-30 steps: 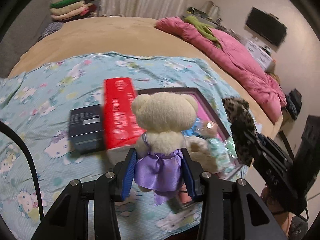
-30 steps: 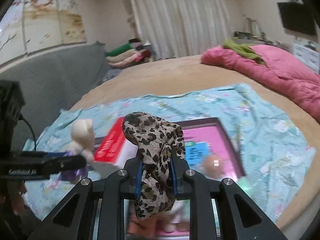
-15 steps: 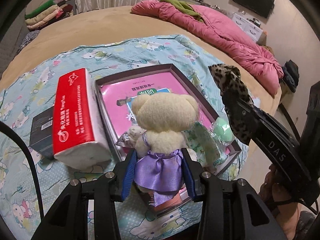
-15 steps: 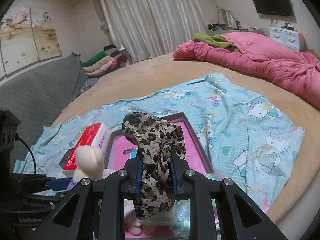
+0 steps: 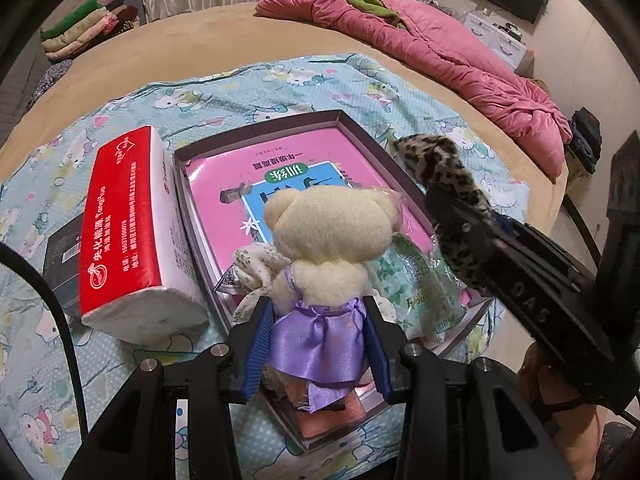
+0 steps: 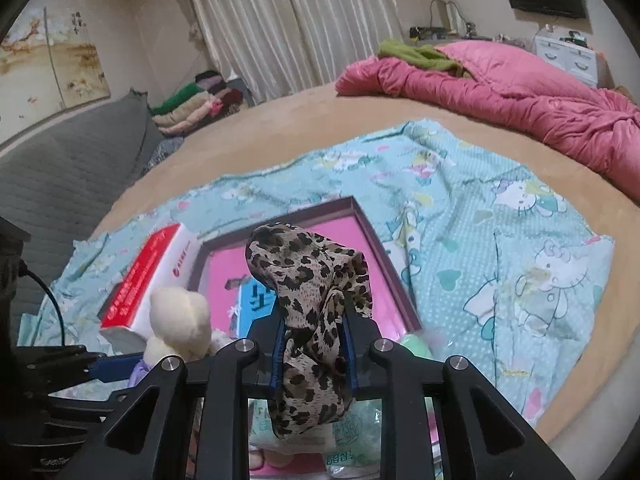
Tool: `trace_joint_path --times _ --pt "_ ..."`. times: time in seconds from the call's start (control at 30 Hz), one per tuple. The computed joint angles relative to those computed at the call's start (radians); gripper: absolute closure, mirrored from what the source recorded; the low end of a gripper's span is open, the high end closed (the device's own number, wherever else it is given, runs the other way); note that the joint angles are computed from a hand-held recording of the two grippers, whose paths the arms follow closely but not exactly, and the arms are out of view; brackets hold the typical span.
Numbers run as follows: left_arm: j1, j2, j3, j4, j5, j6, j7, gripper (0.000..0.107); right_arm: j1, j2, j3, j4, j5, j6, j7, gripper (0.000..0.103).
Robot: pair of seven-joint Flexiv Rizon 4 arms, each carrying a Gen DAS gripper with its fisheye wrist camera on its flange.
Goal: Organize soft objects
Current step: 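Carry the teddy bear and leopard scrunchie over the pink book tray, then open the right tool to drop the leopard scrunchie onto the tray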
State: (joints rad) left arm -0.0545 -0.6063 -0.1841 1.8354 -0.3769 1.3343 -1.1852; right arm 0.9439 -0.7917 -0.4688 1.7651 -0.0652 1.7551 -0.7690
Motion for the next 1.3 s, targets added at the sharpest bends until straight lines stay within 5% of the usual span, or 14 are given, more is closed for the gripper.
trace_joint_path --times 0.63,1.3 --pt "-0.002 -0.016 -0.003 -0.015 0.002 -0.005 0.0 0.063 -0.083 -0.015 0.087 -0.038 -0.05 -0.031 0.01 0.074" --pt "-0.02 -0.029 0.018 -0.041 0.024 -0.024 -0.018 0.063 -0.184 -0.026 0.206 -0.06 -0.025 0.045 0.011 0.045"
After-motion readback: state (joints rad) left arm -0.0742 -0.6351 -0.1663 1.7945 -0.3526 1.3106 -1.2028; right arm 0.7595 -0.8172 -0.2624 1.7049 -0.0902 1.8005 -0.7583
